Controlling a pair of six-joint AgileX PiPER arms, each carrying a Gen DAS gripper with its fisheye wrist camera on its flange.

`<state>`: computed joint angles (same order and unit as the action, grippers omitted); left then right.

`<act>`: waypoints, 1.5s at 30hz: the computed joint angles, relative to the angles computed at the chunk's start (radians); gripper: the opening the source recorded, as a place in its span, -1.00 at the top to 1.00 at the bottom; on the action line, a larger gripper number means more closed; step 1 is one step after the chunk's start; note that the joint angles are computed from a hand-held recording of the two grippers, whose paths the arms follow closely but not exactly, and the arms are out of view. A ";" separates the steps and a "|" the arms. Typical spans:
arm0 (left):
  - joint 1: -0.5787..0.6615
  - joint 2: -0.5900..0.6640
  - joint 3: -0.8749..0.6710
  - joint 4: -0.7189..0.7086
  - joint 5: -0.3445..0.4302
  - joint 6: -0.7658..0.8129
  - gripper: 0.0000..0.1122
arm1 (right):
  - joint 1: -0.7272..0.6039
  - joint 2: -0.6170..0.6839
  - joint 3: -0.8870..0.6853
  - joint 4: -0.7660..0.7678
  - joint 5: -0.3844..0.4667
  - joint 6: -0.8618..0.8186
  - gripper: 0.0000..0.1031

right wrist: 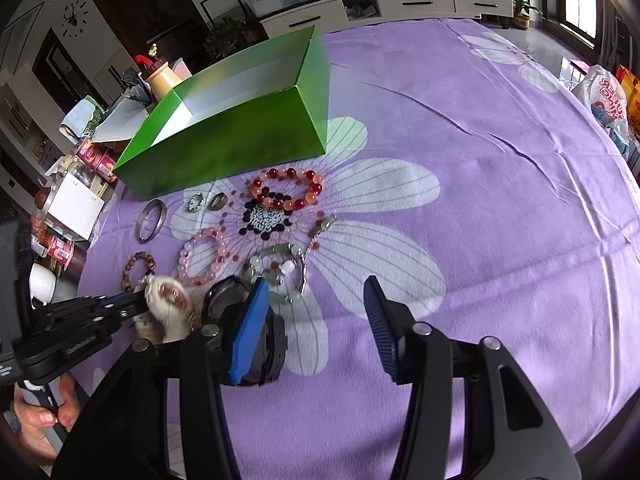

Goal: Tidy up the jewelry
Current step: 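Grasp the white chunky watch with the left gripper while the right grasps the green-bead bracelet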

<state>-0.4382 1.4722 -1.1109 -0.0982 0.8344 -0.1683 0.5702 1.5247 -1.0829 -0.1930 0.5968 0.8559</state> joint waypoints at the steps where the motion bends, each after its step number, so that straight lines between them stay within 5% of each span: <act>1: 0.007 -0.006 -0.004 0.000 0.009 0.007 0.88 | -0.013 0.019 -0.019 0.020 0.003 -0.035 0.11; 6: 0.046 -0.029 -0.004 -0.027 0.015 0.038 0.88 | -0.048 0.106 -0.102 0.091 0.034 -0.183 0.39; 12: 0.081 -0.041 -0.006 -0.065 0.024 0.086 0.87 | -0.002 0.202 -0.227 0.085 0.134 -0.294 0.42; 16: 0.098 -0.050 0.000 -0.082 0.024 0.106 0.86 | 0.043 0.257 -0.317 -0.016 0.223 -0.278 0.50; 17: 0.101 -0.053 -0.001 -0.087 0.025 0.110 0.86 | 0.053 0.279 -0.345 -0.044 0.261 -0.277 0.70; 22: 0.125 -0.064 0.003 -0.106 0.026 0.126 0.86 | 0.077 0.271 -0.351 -0.115 0.282 -0.261 0.74; 24: 0.131 -0.069 0.004 -0.112 0.029 0.131 0.86 | 0.093 0.248 -0.328 -0.162 0.262 -0.212 1.00; 33: 0.164 -0.087 0.006 -0.136 0.036 0.157 0.85 | 0.016 0.160 -0.305 -0.024 0.224 -0.285 0.96; 39: 0.171 -0.087 0.006 -0.142 0.038 0.161 0.83 | -0.002 0.172 -0.272 0.042 0.225 -0.310 0.34; 44: 0.181 -0.083 0.002 -0.149 0.042 0.168 0.81 | 0.069 0.208 -0.277 -0.127 0.264 -0.188 0.34; 45: 0.182 -0.082 -0.001 -0.148 0.043 0.169 0.81 | 0.079 0.206 -0.274 -0.145 0.265 -0.177 0.48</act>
